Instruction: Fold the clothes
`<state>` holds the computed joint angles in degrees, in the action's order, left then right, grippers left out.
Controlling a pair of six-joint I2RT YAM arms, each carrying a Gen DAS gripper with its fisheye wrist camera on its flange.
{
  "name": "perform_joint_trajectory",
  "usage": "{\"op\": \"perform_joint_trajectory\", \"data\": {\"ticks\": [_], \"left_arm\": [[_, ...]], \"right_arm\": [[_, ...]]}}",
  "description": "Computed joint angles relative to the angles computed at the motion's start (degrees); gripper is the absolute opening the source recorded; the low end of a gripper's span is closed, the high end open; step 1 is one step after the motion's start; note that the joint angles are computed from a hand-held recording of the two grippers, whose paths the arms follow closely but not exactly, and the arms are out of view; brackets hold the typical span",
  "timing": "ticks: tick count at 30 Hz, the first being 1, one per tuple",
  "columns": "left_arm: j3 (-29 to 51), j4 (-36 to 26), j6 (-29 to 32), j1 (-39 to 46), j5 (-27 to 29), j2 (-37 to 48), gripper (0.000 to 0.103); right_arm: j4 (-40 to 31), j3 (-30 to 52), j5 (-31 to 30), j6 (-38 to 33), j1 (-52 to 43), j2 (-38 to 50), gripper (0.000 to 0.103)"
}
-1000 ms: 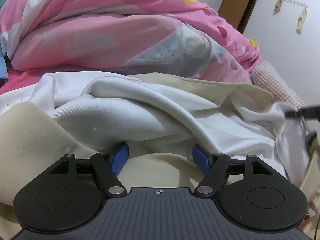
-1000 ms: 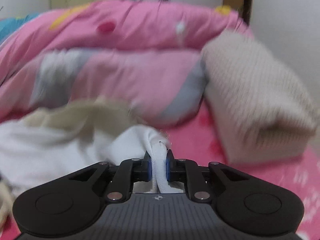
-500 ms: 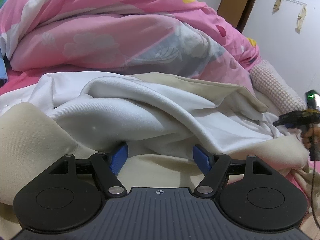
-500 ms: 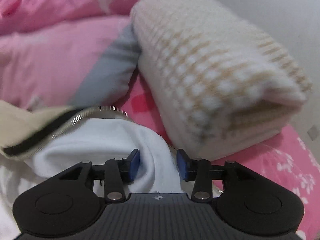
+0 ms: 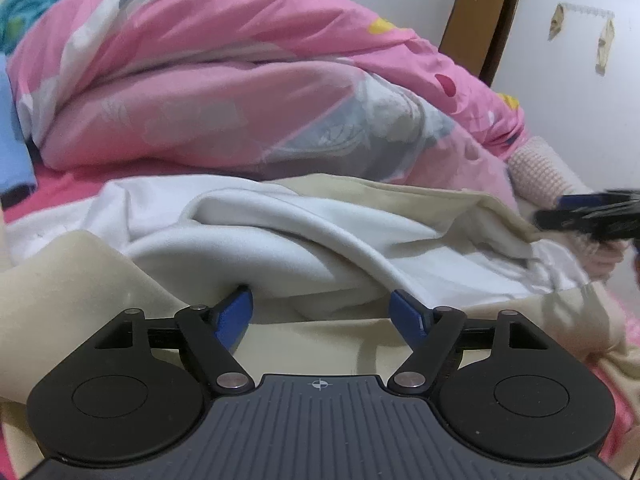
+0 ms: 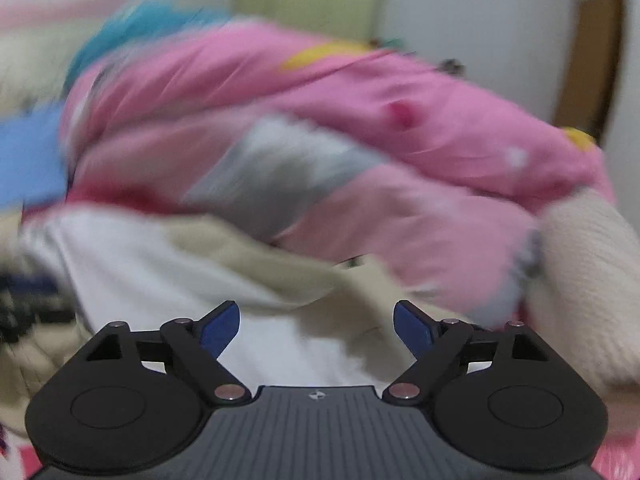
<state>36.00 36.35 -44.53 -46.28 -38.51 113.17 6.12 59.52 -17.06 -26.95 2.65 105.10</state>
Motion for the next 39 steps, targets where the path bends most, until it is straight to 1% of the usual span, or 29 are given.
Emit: {"op": "perform_joint_trajectory", "data": {"ticks": [1,2,3,4,6,8,12,13,15,16,18,20,22,23,24,25,26,27,29,30,32,34,36,38,39], "left_arm": [[0.3,-1.1,0.2,-0.2,-0.7,0.0,0.076],[0.7,-2.3,0.3,-0.2,-0.8,0.0,0.076],[1.2,-3.6,0.4,-0.2,-0.9,0.0,0.076],[2.1,-5.7,0.5,-0.2,-0.7,0.1,0.076],[4.0,-10.0,0.6,-0.3,-0.4,0.4,0.076],[5.0,-11.8,1.0,-0.2,-0.1,0.7,0.078],[4.5,-11.6,1.6,0.0,1.0,0.6,0.08],[4.4,-11.4,1.8,0.1,1.2,0.6,0.081],[4.1,-11.1,2.0,0.2,1.5,0.6,0.081],[4.0,-10.8,1.9,0.2,1.6,0.5,0.081],[3.3,-9.8,1.8,0.1,1.5,0.3,0.081],[2.4,-8.2,1.7,-0.2,1.3,0.1,0.081],[1.2,-6.5,1.6,-0.7,0.9,-0.6,0.081],[0.2,-5.9,1.4,-1.1,0.6,-1.5,0.082],[-1.0,-5.0,1.1,-1.7,0.2,-2.5,0.082],[-2.1,-4.1,0.9,-2.5,-0.6,-3.6,0.085],[-3.3,-3.6,0.4,-3.6,-1.7,-4.8,0.089],[-4.1,-4.0,-0.4,-5.0,-2.9,-6.0,0.09],[-6.3,-5.1,-3.0,-8.7,-5.8,-8.8,0.098],[-7.4,-6.2,-5.0,-11.0,-7.3,-10.1,0.098],[-8.8,-10.8,-10.1,-16.2,-10.7,-12.4,0.098],[-8.4,-18.2,-16.4,-20.4,-15.2,-13.5,0.098],[-7.0,-27.7,-24.5,-24.8,-19.1,-13.9,0.098],[-4.6,-39.1,-34.6,-29.0,-22.3,-13.3,0.098],[-3.5,-43.9,-39.4,-29.9,-23.0,-12.3,0.098]], "right_arm": [[-0.5,1.7,1.4,0.5,1.6,2.7,0.086],[-2.4,4.3,2.1,1.4,2.8,5.4,0.079],[-6.8,8.4,2.1,3.1,3.4,8.4,0.068],[-11.7,13.6,2.3,5.3,3.7,12.0,0.064],[-18.5,23.2,3.3,10.7,4.0,19.0,0.05],[-20.9,30.5,5.1,14.9,4.3,24.7,0.043],[-20.0,43.7,13.2,23.6,4.3,34.8,0.042],[-21.4,47.0,13.2,26.7,3.5,36.8,0.042],[-24.0,50.9,10.0,33.0,1.6,38.9,0.042],[-23.8,49.3,9.0,34.1,1.1,37.7,0.042],[-20.8,41.9,8.3,32.2,0.7,32.7,0.043],[-16.2,31.5,6.6,28.4,0.1,25.4,0.044],[-10.7,19.0,2.6,25.0,-0.9,16.0,0.046],[-8.4,13.3,0.2,23.5,-1.6,11.4,0.049],[-6.3,7.6,-2.6,21.9,-2.4,6.5,0.055],[-4.7,2.5,-5.5,20.3,-3.1,2.0,0.058],[-4.1,-1.3,-8.0,18.8,-3.5,-1.8,0.063],[-3.9,-4.3,-10.2,17.2,-3.6,-5.0,0.064],[-4.5,-8.8,-13.7,13.7,-2.3,-9.6,0.065],[-4.7,-11.0,-15.1,11.2,-1.5,-11.3,0.065],[-6.0,-13.4,-16.8,6.4,1.0,-13.3,0.068],[-7.3,-14.4,-17.1,3.1,4.4,-13.8,0.069],[-8.3,-14.6,-16.9,1.0,8.3,-13.2,0.069],[-8.8,-13.0,-16.2,1.3,12.8,-10.6,0.071],[-8.7,-12.1,-15.6,1.8,15.0,-9.2,0.071]]}}
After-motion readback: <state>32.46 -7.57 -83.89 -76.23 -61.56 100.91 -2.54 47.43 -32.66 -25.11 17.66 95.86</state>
